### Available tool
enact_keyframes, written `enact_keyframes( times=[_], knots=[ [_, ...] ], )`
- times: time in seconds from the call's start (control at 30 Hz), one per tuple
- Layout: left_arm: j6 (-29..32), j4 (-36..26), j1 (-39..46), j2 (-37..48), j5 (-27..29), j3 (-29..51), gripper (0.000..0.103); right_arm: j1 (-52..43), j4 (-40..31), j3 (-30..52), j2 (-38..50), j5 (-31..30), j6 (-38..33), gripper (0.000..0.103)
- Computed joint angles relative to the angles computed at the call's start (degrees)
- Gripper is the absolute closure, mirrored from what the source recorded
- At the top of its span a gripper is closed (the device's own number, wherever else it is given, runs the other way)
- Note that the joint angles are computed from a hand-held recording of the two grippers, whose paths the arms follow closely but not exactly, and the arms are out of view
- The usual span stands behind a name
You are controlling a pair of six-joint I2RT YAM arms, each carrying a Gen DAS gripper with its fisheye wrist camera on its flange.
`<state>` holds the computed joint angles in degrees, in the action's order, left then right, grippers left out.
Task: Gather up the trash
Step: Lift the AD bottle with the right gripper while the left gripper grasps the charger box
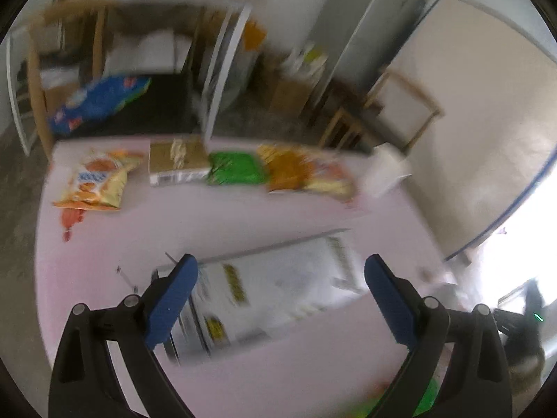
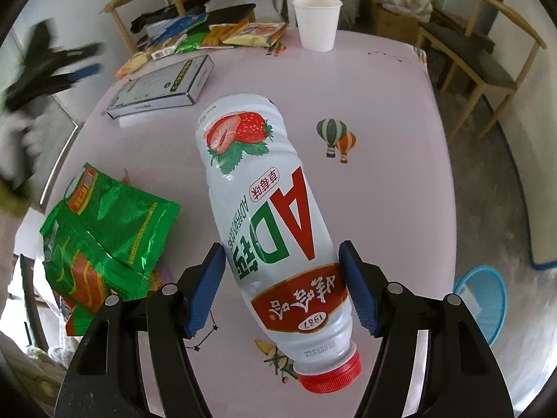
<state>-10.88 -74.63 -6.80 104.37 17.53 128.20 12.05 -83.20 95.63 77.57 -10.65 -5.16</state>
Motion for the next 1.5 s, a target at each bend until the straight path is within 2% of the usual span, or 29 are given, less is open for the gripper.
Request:
enact_keyframes(
  times=[0.03,0.1,0.2,0.4,0.53,0.6,0.67,0.8,0.93,1.07,1.17,1.3,1.5],
  knots=[
    [0.05,-2.6,0.53,5.62,-0.4,5.04,0.009,-0.39,-0.04,0.22,0.28,-0.47,0.07,0.04],
    [0.39,-6.06,1.3,11.02,1.35,10.42,0.009,-0.96,-0.66,0.19,-0.14,-0.99,0.03,0.04],
    [0.44,-7.93,2.45,13.98,3.09,12.18,0.009,-0.91,-0.2,-0.46,-0.32,-1.32,0.19,0.04],
    [-0.69,-4.78,5.29,2.29,11.09,-5.25,0.009,-1.38,-0.06,-2.17,-1.79,-2.18,-0.07,0.04],
    [1.51,-5.53,6.35,-6.18,16.12,-15.36,0.009,-0.98,-0.11,-2.81,-2.08,-2.2,-0.02,0.04],
    [3.61,-7.1,5.77,-9.36,16.69,-18.68,0.009,-0.81,-0.26,-2.91,-2.03,-2.33,0.22,0.04],
    [5.08,-7.68,4.28,-11.77,14.52,-20.11,0.009,-0.86,-0.38,-2.86,-1.92,-2.29,0.13,0.04],
    [8.84,-5.06,-2.11,-14.74,4.4,-18.98,0.007,-1.29,-0.86,-2.14,-1.16,-2.95,0.38,0.039],
    [12.62,-6.93,-7.76,-9.93,-0.53,-13.24,0.006,-1.71,-0.57,-1.76,-0.16,-4.36,1.49,0.035],
    [16.17,-9.31,-13.86,-5.04,-10.37,-9.16,0.006,-1.81,-0.4,-1.33,1.28,-5.64,2.02,0.031],
    [18.59,-10.16,-17.05,-3.33,-16.6,-8.9,0.005,-0.87,-0.13,-0.85,2.04,-5.51,2.31,0.028],
    [19.33,-9.31,-19.12,-2.04,-21.08,-9.98,0.005,-0.32,0.3,-0.39,3.08,-7.22,2.61,0.026],
    [19.54,-9.99,-17.66,1.72,-20.17,-6.53,0.005,1.85,1.67,-0.7,4.57,-6.37,4.33,0.026]
  ],
)
